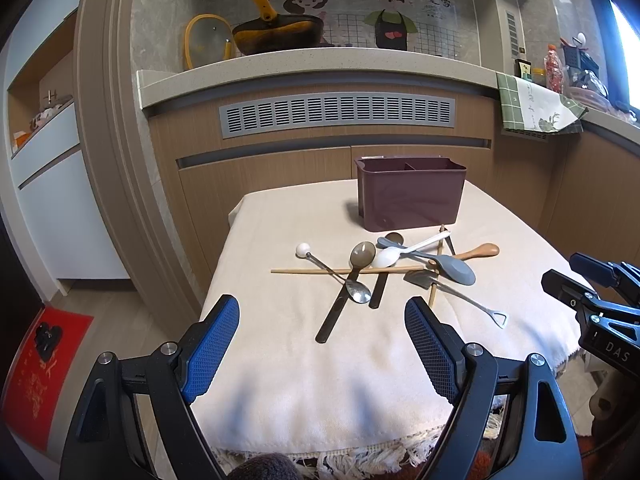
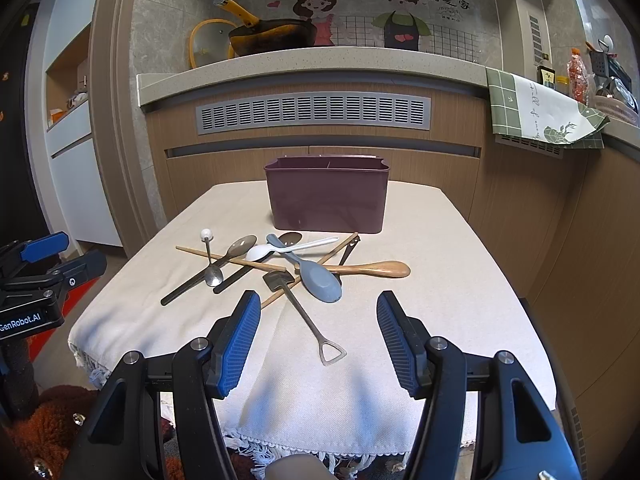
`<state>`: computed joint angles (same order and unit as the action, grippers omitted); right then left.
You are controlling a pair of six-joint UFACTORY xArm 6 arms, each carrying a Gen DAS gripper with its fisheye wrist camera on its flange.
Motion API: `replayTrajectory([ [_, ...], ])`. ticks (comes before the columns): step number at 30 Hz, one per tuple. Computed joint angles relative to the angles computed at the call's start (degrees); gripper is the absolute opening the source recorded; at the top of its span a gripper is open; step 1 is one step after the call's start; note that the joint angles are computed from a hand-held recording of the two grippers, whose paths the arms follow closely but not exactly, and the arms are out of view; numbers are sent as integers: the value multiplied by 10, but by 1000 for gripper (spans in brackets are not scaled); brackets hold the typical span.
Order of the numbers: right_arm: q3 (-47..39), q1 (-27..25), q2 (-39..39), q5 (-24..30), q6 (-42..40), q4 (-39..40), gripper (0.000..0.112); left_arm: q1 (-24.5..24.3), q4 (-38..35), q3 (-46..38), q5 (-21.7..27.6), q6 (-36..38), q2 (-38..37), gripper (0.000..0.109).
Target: Organize utensils
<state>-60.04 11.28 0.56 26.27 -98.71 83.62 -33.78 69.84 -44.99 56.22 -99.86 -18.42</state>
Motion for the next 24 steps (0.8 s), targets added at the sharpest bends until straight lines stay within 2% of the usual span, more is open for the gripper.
replayTrajectory([
  [24, 0, -1, -1, 1, 0, 0, 57, -1, 0, 6, 1, -17, 7, 85],
])
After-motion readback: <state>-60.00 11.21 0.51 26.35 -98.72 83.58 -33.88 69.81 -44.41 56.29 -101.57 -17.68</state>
